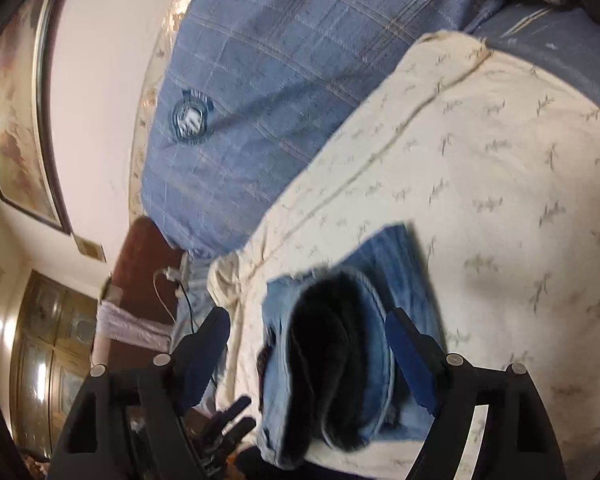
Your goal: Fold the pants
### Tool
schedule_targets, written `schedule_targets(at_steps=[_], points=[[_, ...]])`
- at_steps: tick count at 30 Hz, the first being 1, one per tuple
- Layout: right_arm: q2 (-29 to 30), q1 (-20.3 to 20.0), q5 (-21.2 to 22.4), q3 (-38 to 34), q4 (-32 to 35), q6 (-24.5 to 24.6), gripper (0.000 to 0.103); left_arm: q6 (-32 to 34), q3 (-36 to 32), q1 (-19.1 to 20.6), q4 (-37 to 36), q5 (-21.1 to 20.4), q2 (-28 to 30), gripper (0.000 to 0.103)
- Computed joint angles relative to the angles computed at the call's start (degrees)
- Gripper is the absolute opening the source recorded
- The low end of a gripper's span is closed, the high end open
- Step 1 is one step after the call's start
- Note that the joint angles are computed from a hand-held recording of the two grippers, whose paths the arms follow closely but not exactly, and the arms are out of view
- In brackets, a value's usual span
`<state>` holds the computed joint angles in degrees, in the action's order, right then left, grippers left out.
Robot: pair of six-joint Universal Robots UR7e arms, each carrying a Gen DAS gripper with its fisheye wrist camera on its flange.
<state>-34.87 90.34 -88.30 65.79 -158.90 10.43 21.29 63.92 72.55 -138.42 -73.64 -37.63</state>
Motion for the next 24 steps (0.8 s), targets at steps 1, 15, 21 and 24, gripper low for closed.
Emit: schedule_targets(at_steps=[1, 15, 21, 24], points=[[0.6, 0.3, -1.3, -0.6, 1.7, -0.7, 0.083, -0.3, -0.1, -0.1, 0.4, 0.6, 0.3, 0.072], [6.8, 0.3, 5.4, -4.9, 7.2, -2.2, 0.088, -3.5, -3.0, 0.6, 3.6, -0.8, 2.9, 0.077], [10.1, 2.4, -7.5, -9.1, 12.3, -5.4, 0.038, -3.0, -3.1, 0.3, 3.1, 0.1, 3.3, 0.079], [9.4, 4.0, -9.7, -8.3, 9.2, -8.8, 0.022, -2.8, -2.7, 0.1, 1.7, -0.6, 2.6, 0.079]])
